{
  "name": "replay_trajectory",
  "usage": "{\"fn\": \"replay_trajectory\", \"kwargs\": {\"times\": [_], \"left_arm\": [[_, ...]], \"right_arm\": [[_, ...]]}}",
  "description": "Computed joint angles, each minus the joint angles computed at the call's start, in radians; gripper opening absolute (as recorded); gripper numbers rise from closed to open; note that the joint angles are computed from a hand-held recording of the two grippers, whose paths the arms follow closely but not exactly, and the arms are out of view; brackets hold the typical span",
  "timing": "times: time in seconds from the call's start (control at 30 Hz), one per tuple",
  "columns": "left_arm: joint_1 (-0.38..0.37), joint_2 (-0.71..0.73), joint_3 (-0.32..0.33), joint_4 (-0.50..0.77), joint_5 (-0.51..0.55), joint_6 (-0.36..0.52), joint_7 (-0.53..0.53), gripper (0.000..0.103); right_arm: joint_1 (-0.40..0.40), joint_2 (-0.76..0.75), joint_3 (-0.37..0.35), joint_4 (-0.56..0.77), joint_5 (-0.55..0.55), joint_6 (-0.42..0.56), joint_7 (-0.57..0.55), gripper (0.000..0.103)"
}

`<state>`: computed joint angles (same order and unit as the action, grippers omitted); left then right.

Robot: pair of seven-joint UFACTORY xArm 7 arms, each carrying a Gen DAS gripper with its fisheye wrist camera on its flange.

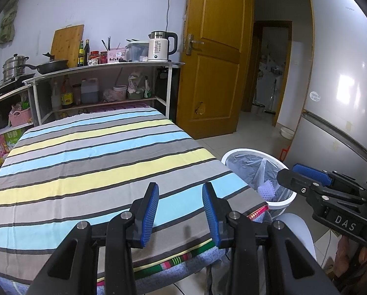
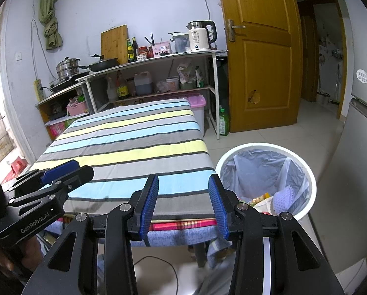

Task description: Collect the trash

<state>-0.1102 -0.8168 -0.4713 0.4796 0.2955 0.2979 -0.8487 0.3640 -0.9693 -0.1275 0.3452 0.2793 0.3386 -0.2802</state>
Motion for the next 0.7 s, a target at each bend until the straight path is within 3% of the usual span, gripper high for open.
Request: {"fn": "replay_trajectory", "kwargs": {"times": [0.7], "left_arm": [[0.006,-0.011,-0.008,0.003,0.0,-0.001,-0.011,0.037]], "right_arm": [[-0.001,0.001,0.001,0.004,-0.003,0.005,0.004,0.043]]}}
